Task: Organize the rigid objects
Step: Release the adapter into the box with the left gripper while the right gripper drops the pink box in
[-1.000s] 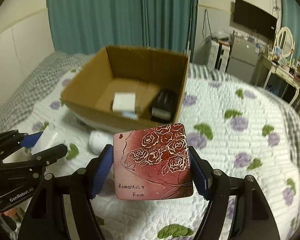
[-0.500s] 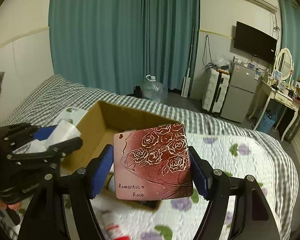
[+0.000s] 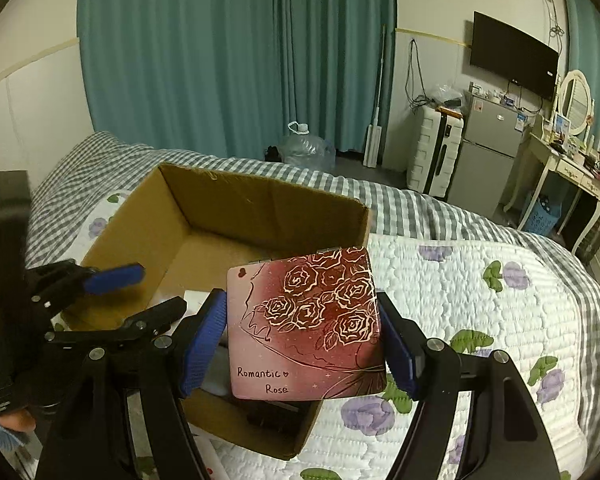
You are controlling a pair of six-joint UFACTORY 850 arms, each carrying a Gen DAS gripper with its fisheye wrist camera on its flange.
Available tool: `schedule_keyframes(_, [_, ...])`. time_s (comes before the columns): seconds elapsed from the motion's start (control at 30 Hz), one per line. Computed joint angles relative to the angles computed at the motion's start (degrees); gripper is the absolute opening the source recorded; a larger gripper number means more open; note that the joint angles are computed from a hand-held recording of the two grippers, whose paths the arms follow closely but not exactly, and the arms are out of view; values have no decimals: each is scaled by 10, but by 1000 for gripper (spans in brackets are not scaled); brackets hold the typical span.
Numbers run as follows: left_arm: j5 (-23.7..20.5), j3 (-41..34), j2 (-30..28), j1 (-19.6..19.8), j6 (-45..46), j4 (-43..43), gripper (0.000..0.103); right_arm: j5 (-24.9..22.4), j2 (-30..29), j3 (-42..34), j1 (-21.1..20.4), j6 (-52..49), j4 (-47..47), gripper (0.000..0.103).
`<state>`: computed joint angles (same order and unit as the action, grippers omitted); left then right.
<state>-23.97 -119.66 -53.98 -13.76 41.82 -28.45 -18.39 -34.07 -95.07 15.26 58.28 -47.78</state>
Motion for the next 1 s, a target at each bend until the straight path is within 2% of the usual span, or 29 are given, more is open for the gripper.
schedule_keyframes(0.17, [6,12,18,13,5,-24,62,-3,-11,-19,0,-39,40,72])
schedule_keyframes(0.3, [-3,1,20,23,8,-35,64,-28,-59,-90,0,-154,148,72])
schedule_keyframes(0.37, [6,8,26,23,4,-27,64,-47,-94,-141,2,-206,197,72])
schedule_keyframes(0.5, [4,16,35,26,21,-45,64,-65,-131,-195,2,-252,241,73])
schedule_keyframes(0.53, [7,24,40,27,31,-52,64,-64,-130,-193,3,-239,230,76])
schedule_keyframes(0.57, [9,31,45,28,38,-55,64,-60,-124,-183,4,-207,199,87])
schedule_keyframes(0.63, [12,45,56,29,40,-55,64,-53,-103,-154,8,-127,123,92])
schedule_keyframes(0.8, [24,94,93,36,74,-91,64,-53,-39,-87,13,-46,50,93])
schedule_keyframes(1.0, [47,186,163,44,150,-163,64,-60,42,5,36,1,-3,93])
